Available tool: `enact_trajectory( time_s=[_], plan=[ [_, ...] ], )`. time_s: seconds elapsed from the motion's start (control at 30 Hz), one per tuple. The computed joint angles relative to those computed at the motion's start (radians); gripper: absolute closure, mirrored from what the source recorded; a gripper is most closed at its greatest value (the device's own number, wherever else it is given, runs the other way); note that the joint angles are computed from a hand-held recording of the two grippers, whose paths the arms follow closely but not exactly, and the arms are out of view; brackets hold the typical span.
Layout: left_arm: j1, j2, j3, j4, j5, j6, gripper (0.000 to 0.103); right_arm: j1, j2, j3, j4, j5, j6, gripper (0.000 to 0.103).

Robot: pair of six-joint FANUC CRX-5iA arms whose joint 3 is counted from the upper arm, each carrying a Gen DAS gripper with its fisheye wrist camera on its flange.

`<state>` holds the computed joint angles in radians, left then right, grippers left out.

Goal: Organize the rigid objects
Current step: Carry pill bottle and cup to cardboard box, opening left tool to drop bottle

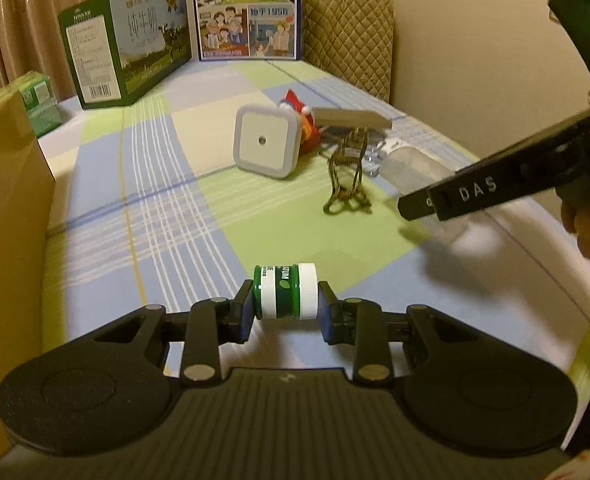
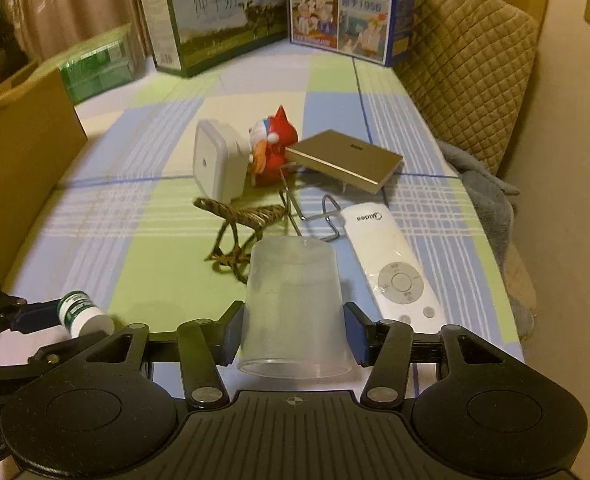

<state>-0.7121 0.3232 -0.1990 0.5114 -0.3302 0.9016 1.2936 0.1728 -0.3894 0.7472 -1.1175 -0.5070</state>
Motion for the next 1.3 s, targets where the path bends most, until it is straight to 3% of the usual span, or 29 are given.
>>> enact_trajectory(
  time_s=[0.33,0.63,0.9,1.3],
  plan=[
    [0.013,-0.117,0.013,-0.105,-0.066,0.154,0.076,0.087,-0.015,0.096,0.075,-0.137,-0.044,0.054],
    [0.073,-0.272,-0.004,-0.236,-0.138,0.305,0.076,0.13,0.027,0.235,0.134,-0.194,0.021,0.054],
    [0.177,-0.368,0.009,-0.343,-0.212,0.351,0.076,0.104,0.129,0.386,0.175,-0.106,0.14,0.054],
    [0.395,-0.405,-0.011,-0.292,-0.258,0.189,0.076,0.013,0.34,0.686,0.174,0.07,0.393,0.054]
  ],
)
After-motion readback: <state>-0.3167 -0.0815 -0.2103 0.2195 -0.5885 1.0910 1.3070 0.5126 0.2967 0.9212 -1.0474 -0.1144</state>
